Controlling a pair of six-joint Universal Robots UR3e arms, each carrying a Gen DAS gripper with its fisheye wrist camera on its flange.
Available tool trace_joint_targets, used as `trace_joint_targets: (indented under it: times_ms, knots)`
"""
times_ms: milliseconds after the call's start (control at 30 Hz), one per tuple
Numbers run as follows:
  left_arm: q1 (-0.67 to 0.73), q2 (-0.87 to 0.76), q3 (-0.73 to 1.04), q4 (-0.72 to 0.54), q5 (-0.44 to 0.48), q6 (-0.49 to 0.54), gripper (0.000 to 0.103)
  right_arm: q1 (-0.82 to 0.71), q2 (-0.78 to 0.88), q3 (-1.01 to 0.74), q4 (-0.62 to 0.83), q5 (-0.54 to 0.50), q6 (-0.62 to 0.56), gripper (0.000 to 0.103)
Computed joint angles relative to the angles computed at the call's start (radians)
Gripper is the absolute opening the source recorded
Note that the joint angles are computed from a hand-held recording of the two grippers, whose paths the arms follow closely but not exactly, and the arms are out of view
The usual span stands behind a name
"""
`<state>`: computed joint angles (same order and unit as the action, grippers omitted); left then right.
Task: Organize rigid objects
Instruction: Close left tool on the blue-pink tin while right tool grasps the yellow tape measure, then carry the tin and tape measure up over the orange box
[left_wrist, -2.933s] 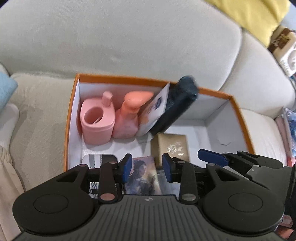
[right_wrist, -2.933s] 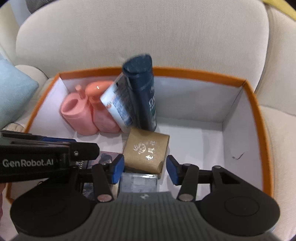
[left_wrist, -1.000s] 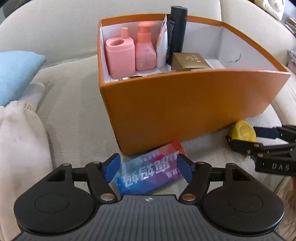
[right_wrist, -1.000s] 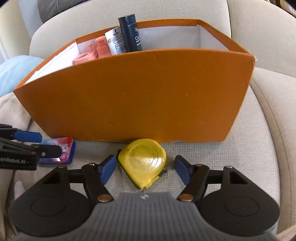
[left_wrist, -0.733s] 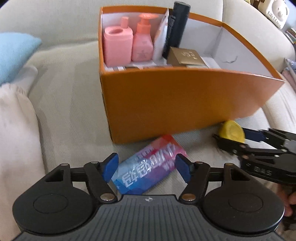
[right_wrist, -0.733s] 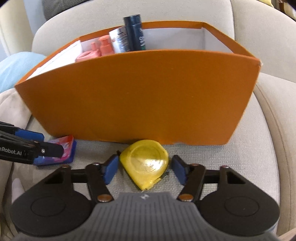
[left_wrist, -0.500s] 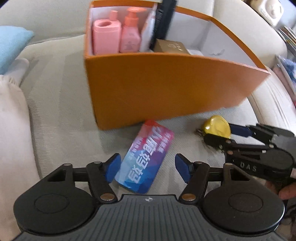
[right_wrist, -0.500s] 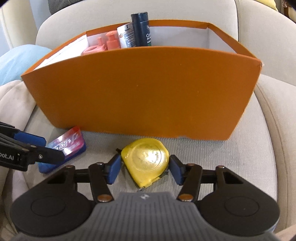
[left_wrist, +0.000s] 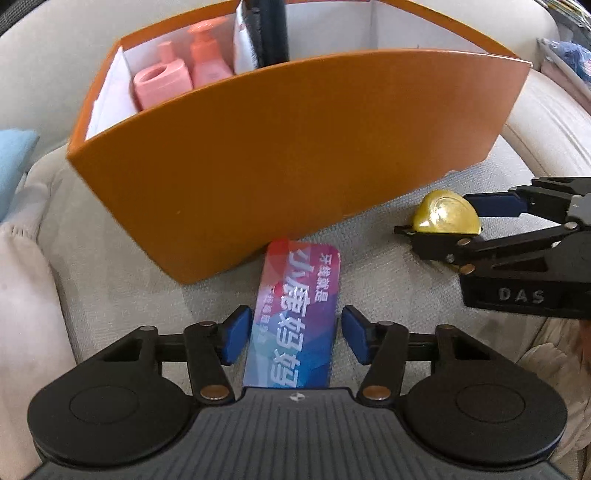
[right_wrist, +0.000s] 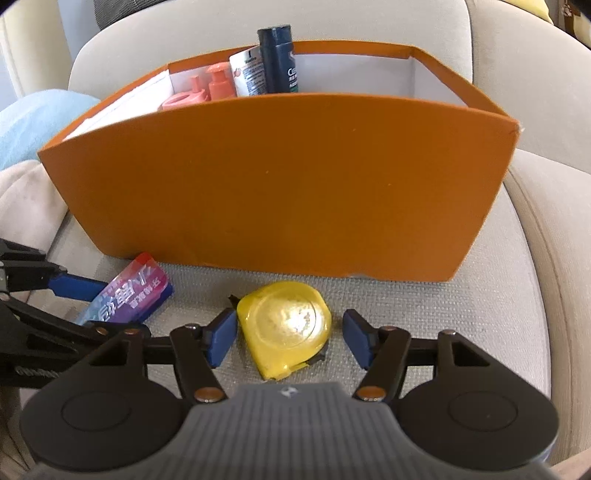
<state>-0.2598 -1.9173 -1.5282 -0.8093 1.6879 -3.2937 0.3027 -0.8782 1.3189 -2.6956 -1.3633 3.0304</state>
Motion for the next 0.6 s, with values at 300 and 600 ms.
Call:
trace_joint_targets:
  times_ms: [300, 600]
  knots:
    - [-0.019, 0.010, 0.002, -0.015, 0.028, -0.027, 0.052, 0.039, 0.005, 0.015, -0.037, -0.068, -0.079, 0.056]
    - [0.011, 0.103, -0.066, 0.012, -0.056, -0.122, 0.051, 0.033, -0.032, 0.047, -0.029, -0.045, -0.102, 0.055]
